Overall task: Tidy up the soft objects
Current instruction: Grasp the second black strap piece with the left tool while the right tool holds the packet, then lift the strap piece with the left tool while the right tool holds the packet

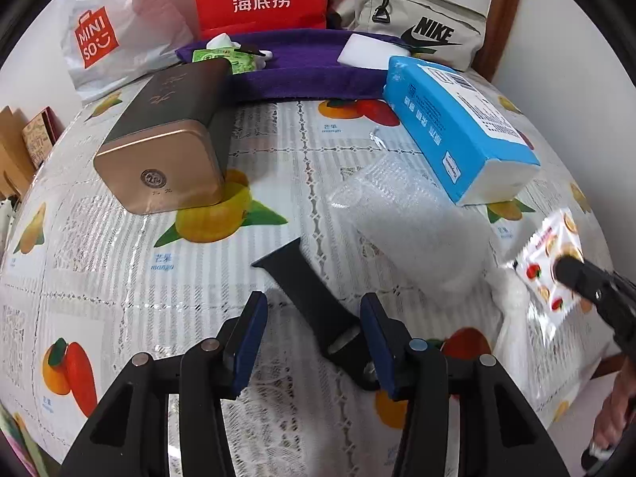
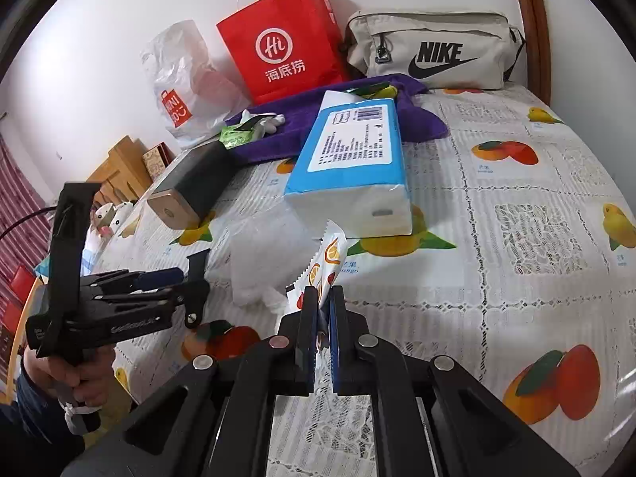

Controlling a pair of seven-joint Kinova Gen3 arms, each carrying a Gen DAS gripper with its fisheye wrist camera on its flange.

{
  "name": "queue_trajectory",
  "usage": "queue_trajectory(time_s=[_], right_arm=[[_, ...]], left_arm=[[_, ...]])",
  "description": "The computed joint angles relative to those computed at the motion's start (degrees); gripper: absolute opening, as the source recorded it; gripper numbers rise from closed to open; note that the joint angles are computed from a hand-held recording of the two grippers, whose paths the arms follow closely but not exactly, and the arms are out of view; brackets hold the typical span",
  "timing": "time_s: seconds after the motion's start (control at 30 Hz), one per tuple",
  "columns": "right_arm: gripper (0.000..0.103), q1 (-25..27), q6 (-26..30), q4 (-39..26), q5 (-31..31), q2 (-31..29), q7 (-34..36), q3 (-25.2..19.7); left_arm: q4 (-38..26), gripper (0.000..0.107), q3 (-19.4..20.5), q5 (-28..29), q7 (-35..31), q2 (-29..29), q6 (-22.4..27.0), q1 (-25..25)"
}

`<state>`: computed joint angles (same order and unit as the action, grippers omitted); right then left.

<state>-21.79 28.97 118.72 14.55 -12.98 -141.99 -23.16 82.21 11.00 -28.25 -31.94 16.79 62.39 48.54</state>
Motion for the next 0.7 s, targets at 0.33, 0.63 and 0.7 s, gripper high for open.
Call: queue_trajectory(time_s=[0.33, 0.63, 0.7], right_arm=[[0.006, -0.07, -1.04, 1.30, -1.02, -1.12, 0.33, -0.20], [0.006, 0.39, -2.06, 2.00, -2.65, -1.15, 1.68, 0.24], [0.006, 0.73, -2.02, 2.00, -2.52, -1.10, 1.36, -0.18]], left_arm=[[3.70, 0.022, 0.93, 1.33, -1.50, -2.97, -2.16, -1.30], [3.51, 0.023, 1.03, -2.31, 1.12, -1.80, -1.87, 0.04], [3.84, 0.022, 1.09, -2.20, 0.58, -2.10, -2.32, -0.15]])
